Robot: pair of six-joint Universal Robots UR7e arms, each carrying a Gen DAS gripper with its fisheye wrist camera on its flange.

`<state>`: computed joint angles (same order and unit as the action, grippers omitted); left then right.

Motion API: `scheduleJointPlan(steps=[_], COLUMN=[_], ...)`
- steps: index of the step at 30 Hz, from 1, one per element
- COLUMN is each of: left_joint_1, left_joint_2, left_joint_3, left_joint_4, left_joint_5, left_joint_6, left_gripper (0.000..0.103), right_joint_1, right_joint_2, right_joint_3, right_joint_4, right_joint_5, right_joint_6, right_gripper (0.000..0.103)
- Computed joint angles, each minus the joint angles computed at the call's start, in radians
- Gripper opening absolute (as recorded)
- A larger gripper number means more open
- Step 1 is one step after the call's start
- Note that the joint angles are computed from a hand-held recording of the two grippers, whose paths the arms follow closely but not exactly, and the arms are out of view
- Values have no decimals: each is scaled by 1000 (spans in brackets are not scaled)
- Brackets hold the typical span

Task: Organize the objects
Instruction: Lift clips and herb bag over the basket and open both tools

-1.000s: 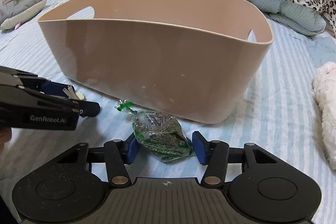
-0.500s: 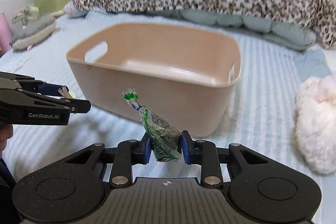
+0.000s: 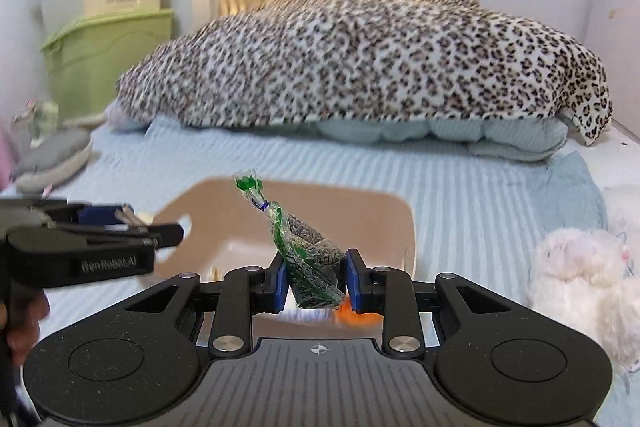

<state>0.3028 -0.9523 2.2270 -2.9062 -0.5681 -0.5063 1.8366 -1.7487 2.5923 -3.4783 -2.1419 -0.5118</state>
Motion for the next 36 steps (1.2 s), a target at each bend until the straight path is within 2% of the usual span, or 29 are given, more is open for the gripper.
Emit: scheduleJointPlan(steps=[3, 6, 9, 13, 19, 21, 23, 25, 27, 29, 32, 34, 36], left_joint_1=[35, 76, 119, 164, 180, 176, 171, 155, 136, 121, 95, 72, 50], left_joint_2=[58, 109, 142, 171, 199, 190, 171, 156, 142, 126, 93, 73, 50], left_joint_3=[-56, -112, -156, -216, -234, -220, -213, -203, -193, -184, -164, -149, -137], left_joint_4=[-18, 4, 47, 193, 268, 249, 260, 275, 282, 277, 286, 303, 334], left_joint_5=[8, 6, -16, -45, -59, -70, -93, -82, -72, -76, -80, -74, -73], left_joint_6=[19, 12, -24, -126, -139, -135, -140, -156, -156, -145, -147, -160, -178], left_gripper=[59, 59, 59, 59, 59, 60, 71, 79, 81, 82, 89, 90, 90], right_joint_1=[-29, -83, -117, -157, -170, -172, -172, -164, -143, -126, -114, -102, -76], right_joint_2=[74, 116, 180, 244, 289, 292, 276, 259, 259, 243, 164, 111, 67], right_joint_3=[-37, -72, -98, -120, -122, -112, -104, -95, -86, -78, -67, -61, -54], right_joint_4=[-75, -58, -75, -83, -85, -102, -90, -88, -125, -133, -35, 22, 70], right_joint_5=[14, 58, 53, 32, -28, -32, -22, -13, -31, -49, -33, -24, -36], right_joint_6=[1, 53, 63, 85, 77, 83, 105, 108, 87, 73, 114, 142, 161], right_gripper=[27, 27, 27, 27, 28, 41, 45, 53, 67, 75, 78, 80, 88])
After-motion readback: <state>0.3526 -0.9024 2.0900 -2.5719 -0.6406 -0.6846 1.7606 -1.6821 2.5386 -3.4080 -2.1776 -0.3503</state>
